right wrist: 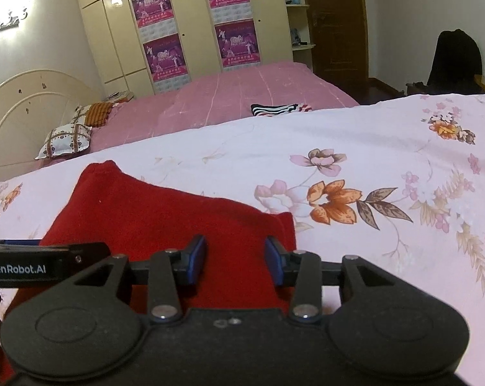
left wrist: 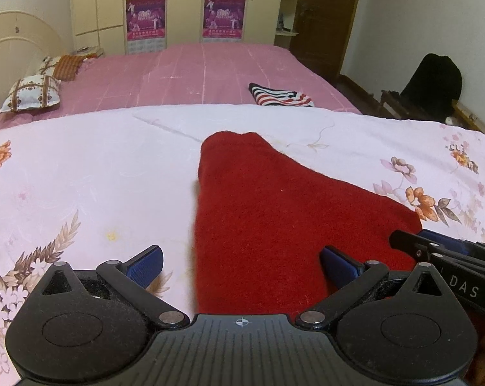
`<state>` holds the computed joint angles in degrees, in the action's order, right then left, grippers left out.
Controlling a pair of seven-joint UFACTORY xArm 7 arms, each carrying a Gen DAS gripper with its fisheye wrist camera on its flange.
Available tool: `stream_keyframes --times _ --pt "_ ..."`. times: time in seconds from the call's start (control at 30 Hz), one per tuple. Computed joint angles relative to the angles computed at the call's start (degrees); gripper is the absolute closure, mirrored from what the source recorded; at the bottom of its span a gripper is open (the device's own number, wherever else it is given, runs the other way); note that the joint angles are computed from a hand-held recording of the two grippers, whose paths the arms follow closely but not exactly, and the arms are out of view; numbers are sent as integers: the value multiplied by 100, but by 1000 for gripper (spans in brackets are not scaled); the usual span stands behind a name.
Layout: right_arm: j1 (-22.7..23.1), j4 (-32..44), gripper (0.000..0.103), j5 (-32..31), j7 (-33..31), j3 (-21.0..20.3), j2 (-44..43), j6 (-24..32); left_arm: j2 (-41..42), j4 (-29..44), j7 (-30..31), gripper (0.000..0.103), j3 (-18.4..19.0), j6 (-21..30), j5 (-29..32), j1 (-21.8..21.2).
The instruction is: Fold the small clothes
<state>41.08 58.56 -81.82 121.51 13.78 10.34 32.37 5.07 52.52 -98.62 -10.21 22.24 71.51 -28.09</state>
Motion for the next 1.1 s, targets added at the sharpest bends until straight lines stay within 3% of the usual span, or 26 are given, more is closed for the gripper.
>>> stream_keyframes --times 0.67,0.87,0.97,1.1 --pt "8 5 58 214 -190 30 -92 61 -255 -197 -128 0 -38 -95 57 40" --pt "-18 -364 55 195 -92 217 -674 115 -926 -747 -166 0 -290 -155 153 173" --pt "-1 -551 55 417 -357 421 -910 251 -1205 -1057 -175 0 -454 -242 5 284" --pt "33 -743 54 615 -398 624 -1077 334 -1391 -1322 -508 0 -659 -410 -21 448"
